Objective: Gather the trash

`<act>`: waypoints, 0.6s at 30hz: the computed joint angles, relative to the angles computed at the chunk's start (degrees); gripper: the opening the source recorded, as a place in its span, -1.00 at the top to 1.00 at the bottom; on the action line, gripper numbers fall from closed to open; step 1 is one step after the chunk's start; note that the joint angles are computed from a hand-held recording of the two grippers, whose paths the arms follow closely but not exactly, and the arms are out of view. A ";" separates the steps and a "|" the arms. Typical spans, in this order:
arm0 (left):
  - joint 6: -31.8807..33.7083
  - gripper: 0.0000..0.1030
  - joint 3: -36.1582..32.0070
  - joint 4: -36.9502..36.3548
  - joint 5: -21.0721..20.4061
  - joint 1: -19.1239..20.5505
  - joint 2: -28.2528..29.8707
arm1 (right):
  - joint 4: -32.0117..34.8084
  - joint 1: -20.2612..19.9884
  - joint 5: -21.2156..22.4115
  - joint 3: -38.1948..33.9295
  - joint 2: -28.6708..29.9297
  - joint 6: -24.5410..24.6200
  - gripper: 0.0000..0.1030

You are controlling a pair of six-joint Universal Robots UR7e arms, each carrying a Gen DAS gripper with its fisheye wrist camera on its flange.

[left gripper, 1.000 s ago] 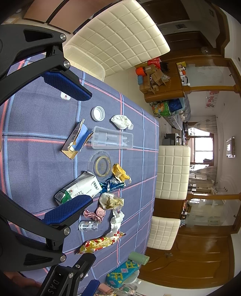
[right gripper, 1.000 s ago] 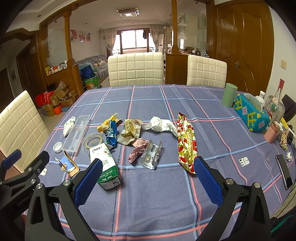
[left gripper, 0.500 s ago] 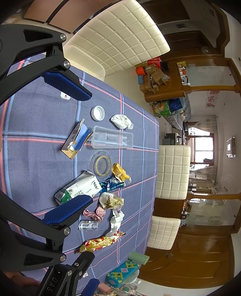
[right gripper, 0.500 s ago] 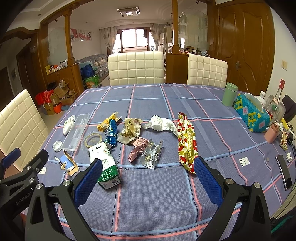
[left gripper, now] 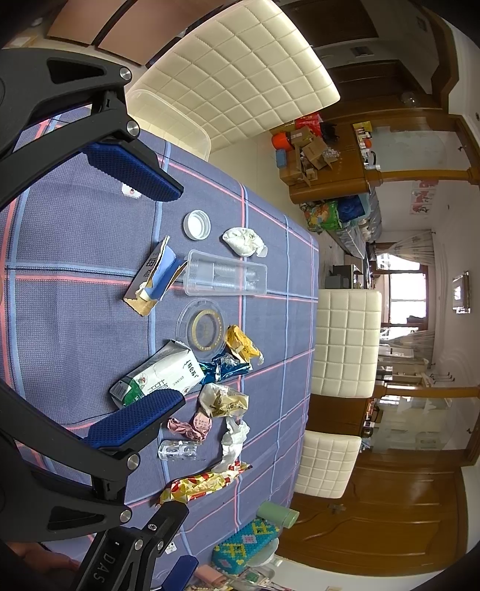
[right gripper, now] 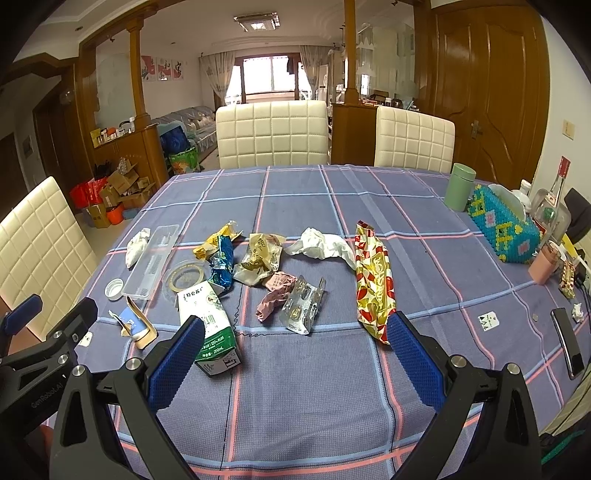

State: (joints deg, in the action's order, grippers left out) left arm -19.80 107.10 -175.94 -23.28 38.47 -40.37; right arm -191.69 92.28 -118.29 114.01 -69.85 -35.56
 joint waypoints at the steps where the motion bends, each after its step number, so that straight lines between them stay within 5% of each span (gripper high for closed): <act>1: -0.12 -0.94 0.03 0.10 0.03 -0.04 -0.02 | -0.01 -0.01 0.02 0.07 -0.06 -0.04 -0.86; 18: -0.49 -0.94 0.52 -0.17 -0.29 0.13 0.20 | 0.13 0.04 -0.20 0.12 0.03 0.02 -0.86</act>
